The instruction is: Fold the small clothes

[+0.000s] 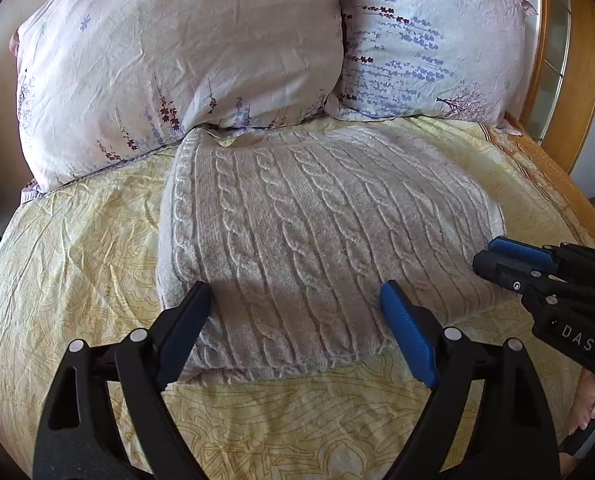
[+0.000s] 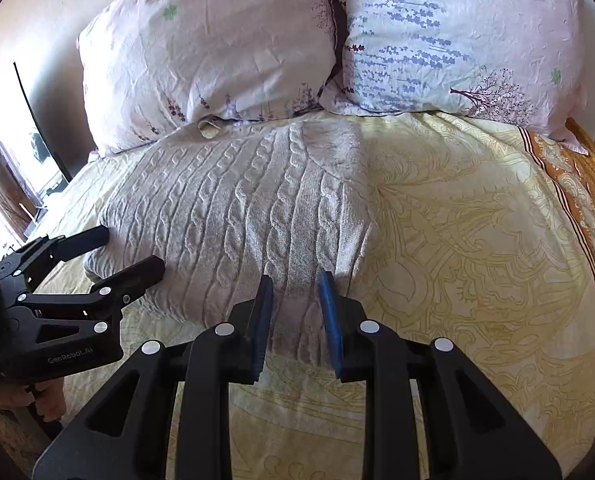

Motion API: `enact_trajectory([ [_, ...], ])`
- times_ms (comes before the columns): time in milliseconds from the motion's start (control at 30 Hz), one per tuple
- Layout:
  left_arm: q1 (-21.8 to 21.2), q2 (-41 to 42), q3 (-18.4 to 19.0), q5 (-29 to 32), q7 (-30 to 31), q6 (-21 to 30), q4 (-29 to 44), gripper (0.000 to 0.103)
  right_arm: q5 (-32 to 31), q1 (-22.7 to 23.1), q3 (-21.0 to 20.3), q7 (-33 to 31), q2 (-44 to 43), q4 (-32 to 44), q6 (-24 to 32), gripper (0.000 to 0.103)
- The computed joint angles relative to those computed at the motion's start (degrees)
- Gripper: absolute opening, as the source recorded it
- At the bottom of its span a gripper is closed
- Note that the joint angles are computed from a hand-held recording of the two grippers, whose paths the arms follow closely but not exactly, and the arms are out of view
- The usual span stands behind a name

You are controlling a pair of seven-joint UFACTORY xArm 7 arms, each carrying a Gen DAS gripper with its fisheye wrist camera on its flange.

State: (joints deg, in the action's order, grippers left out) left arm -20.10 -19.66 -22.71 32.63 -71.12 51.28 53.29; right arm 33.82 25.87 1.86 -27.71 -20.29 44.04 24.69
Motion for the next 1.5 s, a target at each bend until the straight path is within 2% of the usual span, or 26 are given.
enact_trajectory([
  [100, -0.2, 1.0, -0.4, 0.3, 0.0, 1.7, 0.8, 0.090, -3.3, -1.1, 1.7, 2.0, 0.2, -0.3, -1.0, 0.026],
  [333, -1.1, 2.8, -0.1, 1.0, -0.9, 3.4, 1.3, 0.096, -8.0, -1.2, 2.5, 3.8, -0.1, -1.4, -2.9, 0.027],
  [533, -1.8, 3.9, 1.2, 1.0, -1.6, 3.1, 1.3, 0.101, -16.7, -3.1, 5.6, 8.9, 0.0, -2.8, -6.9, 0.028],
  [600, -2.0, 3.2, 1.7, 1.1, -1.1, 2.0, 0.6, 0.101, -16.9, -1.8, 4.2, 8.7, -0.3, -2.8, -7.0, 0.028],
  [633, -2.2, 2.0, 2.0, 0.9, -0.7, 0.8, -0.4, 0.101, -13.9, 0.4, 1.8, 7.2, -0.8, -2.8, -6.6, 0.029],
  [700, -2.4, -2.2, 2.0, -0.1, -0.9, -1.0, -3.2, 0.101, -5.5, 5.1, -3.8, 3.5, -3.1, -3.5, -6.2, 0.036],
  [733, -2.2, -5.0, 1.7, -0.6, -1.5, -1.5, -5.1, 0.101, -3.2, 5.7, -4.9, 2.9, -4.4, -4.1, -6.0, 0.049],
  [767, -1.8, -7.4, 1.4, -1.3, -1.8, -1.5, -6.5, 0.101, -3.3, 3.9, -3.7, 4.1, -5.3, -5.0, -7.0, 0.076],
  [800, -1.5, -9.7, 0.9, -2.2, -2.0, -1.0, -8.0, 0.101, -4.5, 2.4, -2.5, 5.5, -6.5, -6.1, -8.2, 0.086],
  [833, -1.2, -11.8, 0.6, -3.3, -2.0, -0.3, -9.3, 0.101, -5.0, 2.0, -2.4, 5.6, -7.4, -7.1, -9.0, 0.090],
  [967, -0.6, -16.9, -0.7, -8.4, -0.7, 3.4, -13.2, 0.101, -6.1, 2.3, -3.3, 7.2, -9.1, -9.0, -6.2, 0.091],
  [1067, -0.5, -18.1, -1.6, -11.2, 0.0, 4.8, -14.8, 0.101, -7.1, 1.7, -1.9, 9.5, -9.1, -10.0, -4.4, 0.093],
  [1233, -0.3, -18.3, -2.7, -13.2, 0.0, 4.2, -15.8, 0.101, -11.6, 0.0, 2.4, 14.9, -8.1, -10.1, -3.4, 0.093],
  [1500, 0.5, -15.8, -2.2, -13.9, 0.5, 4.0, -14.7, 0.101, -19.7, -2.4, 6.0, 21.8, -6.5, -9.2, -1.7, 0.098],
])
